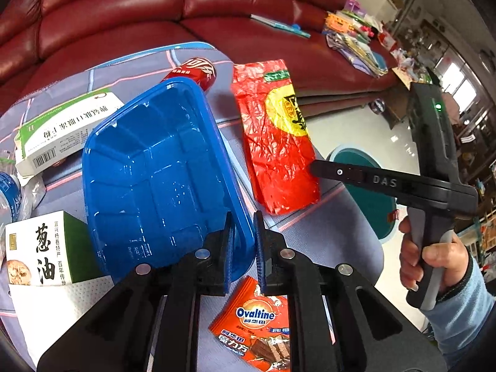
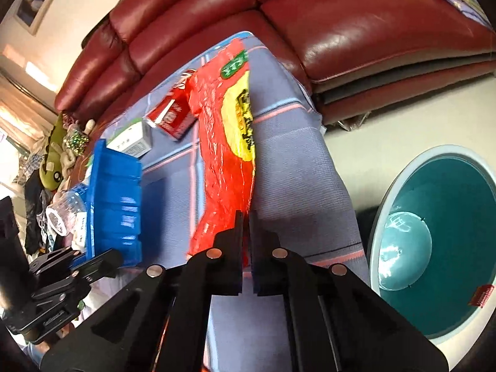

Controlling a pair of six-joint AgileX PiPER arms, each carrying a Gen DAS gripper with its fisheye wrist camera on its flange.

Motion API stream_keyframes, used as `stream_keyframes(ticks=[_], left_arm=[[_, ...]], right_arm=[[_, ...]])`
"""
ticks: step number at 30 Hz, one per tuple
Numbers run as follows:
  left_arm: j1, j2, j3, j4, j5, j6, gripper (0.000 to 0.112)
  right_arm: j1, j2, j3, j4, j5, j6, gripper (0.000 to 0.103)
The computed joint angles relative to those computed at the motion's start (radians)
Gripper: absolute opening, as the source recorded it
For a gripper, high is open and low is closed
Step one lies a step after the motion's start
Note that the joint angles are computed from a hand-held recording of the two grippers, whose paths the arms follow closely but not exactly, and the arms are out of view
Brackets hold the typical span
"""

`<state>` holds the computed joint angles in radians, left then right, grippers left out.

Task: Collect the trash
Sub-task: 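Carry the red bag and blue tray over the teal bin and open both tools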

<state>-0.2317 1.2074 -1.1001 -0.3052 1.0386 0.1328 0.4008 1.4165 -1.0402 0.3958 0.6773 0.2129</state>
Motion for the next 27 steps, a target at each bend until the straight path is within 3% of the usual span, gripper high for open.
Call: stream_keyframes(ticks=[8, 16, 18, 25, 26, 27], left_arm=[[-0.002, -0.034, -0.010, 0.005, 0.013, 0.005, 0.012], [-0.034, -0.020, 0.013, -0.003, 0.008, 0.015, 0.013], [-0.018, -0.022, 0.016, -0.021, 0.014, 0.041, 0.013], [0.032, -0.013, 0.025, -0.055, 0.024, 0.075, 0.014], [0.035, -0.012, 0.027, -0.059, 0.025, 0.077, 0.014], [0.036, -0.012, 0.028, -0.059, 0.027, 0.076, 0.014]], right_arm=[[0.011, -0.023, -0.006, 0.028, 0.048, -0.026, 0.004], [0.039, 0.053, -0.024, -0.018, 0.030, 0.023, 0.018], [0.039, 0.071, -0.029, -0.023, 0.018, 0.031, 0.029], [0.066, 0.110, -0.040, 0.006, -0.032, 0.018, 0.036], [0.074, 0.116, -0.044, 0.001, -0.039, 0.023, 0.028], [0.078, 0.119, -0.044, 0.011, -0.048, 0.017, 0.004]])
